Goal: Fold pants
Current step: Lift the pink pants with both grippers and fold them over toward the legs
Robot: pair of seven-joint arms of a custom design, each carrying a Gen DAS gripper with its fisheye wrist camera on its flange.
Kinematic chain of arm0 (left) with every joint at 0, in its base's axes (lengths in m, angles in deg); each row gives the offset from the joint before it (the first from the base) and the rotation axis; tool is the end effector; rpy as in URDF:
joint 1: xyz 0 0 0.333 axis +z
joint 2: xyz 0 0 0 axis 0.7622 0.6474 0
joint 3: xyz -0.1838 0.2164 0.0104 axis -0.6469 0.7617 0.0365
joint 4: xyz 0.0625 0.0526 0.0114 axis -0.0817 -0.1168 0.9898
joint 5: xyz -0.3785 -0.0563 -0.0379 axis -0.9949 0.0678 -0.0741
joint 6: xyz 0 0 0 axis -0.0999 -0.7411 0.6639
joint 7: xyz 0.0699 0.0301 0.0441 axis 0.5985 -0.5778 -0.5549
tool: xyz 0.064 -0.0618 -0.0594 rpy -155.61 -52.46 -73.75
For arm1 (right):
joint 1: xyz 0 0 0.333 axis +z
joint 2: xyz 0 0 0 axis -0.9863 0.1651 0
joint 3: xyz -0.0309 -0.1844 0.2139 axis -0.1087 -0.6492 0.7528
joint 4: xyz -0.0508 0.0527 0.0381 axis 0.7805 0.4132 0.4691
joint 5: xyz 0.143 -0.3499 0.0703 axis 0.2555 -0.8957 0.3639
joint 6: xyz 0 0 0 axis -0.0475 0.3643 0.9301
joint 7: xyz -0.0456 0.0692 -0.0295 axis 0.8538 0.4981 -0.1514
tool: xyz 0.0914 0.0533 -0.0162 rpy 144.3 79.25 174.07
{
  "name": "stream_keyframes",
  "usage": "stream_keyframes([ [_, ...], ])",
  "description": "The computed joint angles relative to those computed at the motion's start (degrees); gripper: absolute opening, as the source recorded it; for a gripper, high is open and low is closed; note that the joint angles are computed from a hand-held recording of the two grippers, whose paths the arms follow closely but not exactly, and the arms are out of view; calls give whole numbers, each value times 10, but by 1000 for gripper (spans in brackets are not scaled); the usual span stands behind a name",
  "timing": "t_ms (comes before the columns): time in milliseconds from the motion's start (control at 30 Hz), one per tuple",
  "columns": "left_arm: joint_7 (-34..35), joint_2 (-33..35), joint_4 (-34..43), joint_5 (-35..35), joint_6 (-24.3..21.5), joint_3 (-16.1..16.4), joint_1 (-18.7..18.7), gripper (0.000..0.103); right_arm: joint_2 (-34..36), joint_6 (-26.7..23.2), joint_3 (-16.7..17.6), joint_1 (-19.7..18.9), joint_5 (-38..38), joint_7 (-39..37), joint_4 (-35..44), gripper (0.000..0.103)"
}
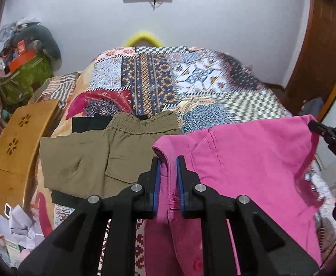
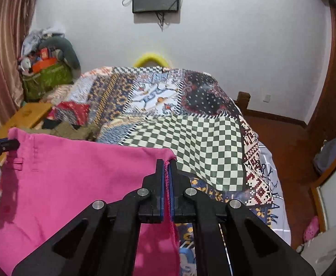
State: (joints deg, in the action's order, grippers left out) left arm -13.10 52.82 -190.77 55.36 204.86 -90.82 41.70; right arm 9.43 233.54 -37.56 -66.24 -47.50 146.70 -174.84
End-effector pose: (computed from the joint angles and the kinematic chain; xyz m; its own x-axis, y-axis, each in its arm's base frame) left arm 0.4024 -0.1341 0.5396 0.0715 -0.9952 0.0674 -0.7194 -0.0982 -0.6876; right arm 0.4092 0.1677 0.5725 0.3826 -0.9237 0.0188 -0.5769 -0.2548 -0.7760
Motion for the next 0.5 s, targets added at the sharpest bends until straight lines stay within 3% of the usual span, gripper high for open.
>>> stream_keyframes([
  [167, 20, -57, -17, -16, -18, 9, -25, 13, -59, -11, -9, 17, 20, -6, -22, 3],
  [500, 34, -192, -59, -23, -88, -15, -75, 13, -213, -92, -7, 20, 36, 0, -81, 3],
])
